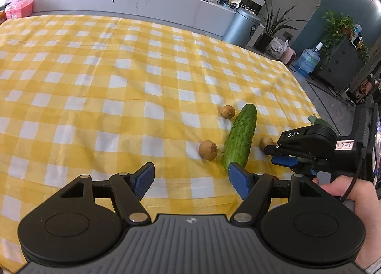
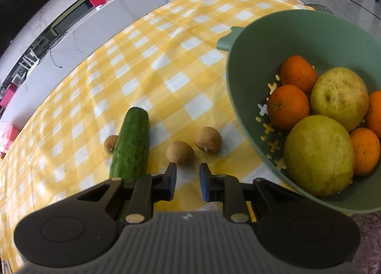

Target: Organize fruits

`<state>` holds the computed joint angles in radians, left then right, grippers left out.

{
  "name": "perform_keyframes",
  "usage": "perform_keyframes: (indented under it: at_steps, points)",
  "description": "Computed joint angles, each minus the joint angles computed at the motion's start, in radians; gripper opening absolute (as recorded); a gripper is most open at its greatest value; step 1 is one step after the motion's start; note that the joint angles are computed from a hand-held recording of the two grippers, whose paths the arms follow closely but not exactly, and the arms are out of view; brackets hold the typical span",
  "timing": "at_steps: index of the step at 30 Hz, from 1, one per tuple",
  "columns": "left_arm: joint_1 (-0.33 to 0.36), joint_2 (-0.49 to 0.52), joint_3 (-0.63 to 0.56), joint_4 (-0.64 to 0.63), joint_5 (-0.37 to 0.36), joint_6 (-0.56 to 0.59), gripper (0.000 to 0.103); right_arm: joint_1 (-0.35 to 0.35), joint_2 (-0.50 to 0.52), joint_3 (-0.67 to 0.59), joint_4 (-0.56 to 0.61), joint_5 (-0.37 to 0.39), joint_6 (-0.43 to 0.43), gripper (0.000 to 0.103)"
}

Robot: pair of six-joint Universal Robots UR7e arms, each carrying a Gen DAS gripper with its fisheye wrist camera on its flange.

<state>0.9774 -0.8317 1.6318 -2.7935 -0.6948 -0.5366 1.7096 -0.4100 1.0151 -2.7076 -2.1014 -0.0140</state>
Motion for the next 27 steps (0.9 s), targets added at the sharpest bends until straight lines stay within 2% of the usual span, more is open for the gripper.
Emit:
perform_keyframes:
  at_steps: [3,4,8,15,16,18,19,21,23,25,27]
  points:
    - [0.002,-0.001,0.0,0.006,0.006,-0.009,0.083,-0.005,0.003,-0.002,0.003,0.005,0.009,0.007]
    - [0.003,-0.001,0.0,0.008,0.007,-0.012,0.083,-0.008,-0.001,0.003,0.001,0.012,0.014,0.001]
    - [0.004,0.001,-0.004,0.022,0.012,-0.02,0.083,-0.012,-0.02,0.036,-0.039,0.039,-0.009,0.0]
    - [0.004,0.003,-0.006,0.03,0.022,-0.026,0.083,-0.025,-0.072,0.099,-0.018,0.138,-0.025,0.0]
    - [0.004,0.003,-0.006,0.029,0.022,-0.027,0.083,-0.028,-0.083,0.113,-0.018,0.157,-0.026,0.004]
    - [0.006,0.004,-0.008,0.031,0.021,-0.029,0.083,-0.026,-0.099,0.133,-0.014,0.154,-0.016,0.021]
    - [0.006,0.004,-0.008,0.033,0.019,-0.029,0.083,-0.025,-0.104,0.143,-0.017,0.154,-0.021,0.036]
    - [0.007,0.003,-0.008,0.035,0.016,-0.03,0.083,-0.024,-0.114,0.157,-0.019,0.172,-0.039,0.047]
    - [0.006,0.001,-0.003,0.023,0.012,-0.022,0.083,-0.024,-0.121,0.157,-0.001,0.21,-0.044,0.08]
    - [0.005,-0.004,0.005,0.003,0.009,-0.013,0.083,-0.019,-0.129,0.182,-0.062,0.249,-0.085,0.094]
    - [0.006,-0.007,0.011,-0.013,0.006,-0.013,0.083,-0.005,-0.134,0.22,-0.167,0.261,-0.165,0.099]
